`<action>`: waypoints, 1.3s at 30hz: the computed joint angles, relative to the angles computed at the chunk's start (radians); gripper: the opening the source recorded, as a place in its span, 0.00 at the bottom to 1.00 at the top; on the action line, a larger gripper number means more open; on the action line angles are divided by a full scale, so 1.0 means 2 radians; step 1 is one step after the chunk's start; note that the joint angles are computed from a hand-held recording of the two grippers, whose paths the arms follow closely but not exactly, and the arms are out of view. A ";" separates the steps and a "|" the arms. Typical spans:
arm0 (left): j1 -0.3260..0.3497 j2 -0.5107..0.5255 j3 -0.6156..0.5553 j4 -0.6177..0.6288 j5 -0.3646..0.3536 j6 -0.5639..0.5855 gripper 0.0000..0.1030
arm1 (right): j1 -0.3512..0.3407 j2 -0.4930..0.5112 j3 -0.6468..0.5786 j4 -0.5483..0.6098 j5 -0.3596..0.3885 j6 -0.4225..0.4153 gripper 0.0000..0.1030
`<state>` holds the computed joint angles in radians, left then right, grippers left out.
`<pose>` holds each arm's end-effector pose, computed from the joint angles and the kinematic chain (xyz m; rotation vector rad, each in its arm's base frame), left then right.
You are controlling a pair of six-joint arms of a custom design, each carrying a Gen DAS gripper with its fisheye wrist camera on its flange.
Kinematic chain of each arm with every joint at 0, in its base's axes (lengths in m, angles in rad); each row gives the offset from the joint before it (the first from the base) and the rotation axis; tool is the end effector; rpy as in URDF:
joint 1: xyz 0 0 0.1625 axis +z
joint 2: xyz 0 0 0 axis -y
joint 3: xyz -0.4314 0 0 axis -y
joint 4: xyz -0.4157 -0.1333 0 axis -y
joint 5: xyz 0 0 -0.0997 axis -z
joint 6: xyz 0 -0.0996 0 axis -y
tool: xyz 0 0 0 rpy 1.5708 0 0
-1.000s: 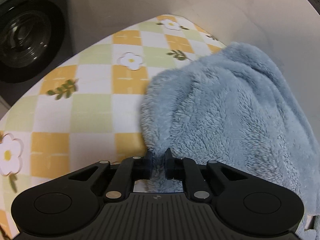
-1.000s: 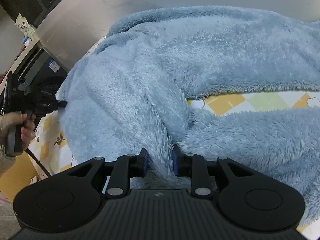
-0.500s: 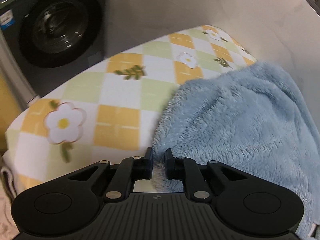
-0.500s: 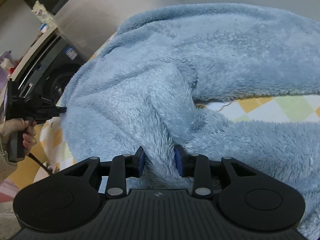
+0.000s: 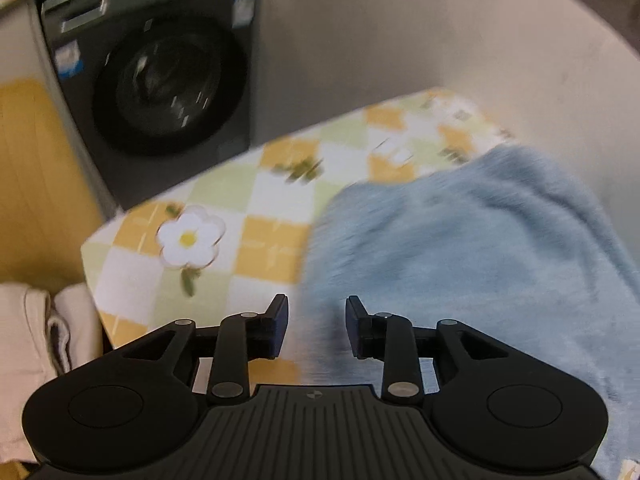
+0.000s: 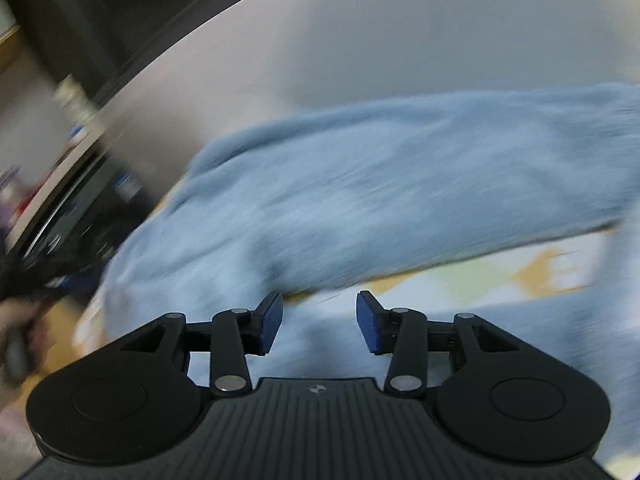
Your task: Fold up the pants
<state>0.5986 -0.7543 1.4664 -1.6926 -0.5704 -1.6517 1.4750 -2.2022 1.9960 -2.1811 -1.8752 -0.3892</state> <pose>-0.4410 -0.5637 0.0861 -0.3814 2.1561 -0.9731 0.0753 -0.2983 0.6034 0.2011 -2.4942 0.9564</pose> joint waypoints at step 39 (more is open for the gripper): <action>0.028 0.198 -0.199 -0.240 -0.152 0.453 0.49 | 0.138 0.030 0.027 -0.033 -0.340 0.195 0.50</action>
<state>0.6540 -0.3581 1.0688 -2.1725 -0.8744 -0.7460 1.7516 -2.1415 2.0508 -2.2465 -2.5556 0.0014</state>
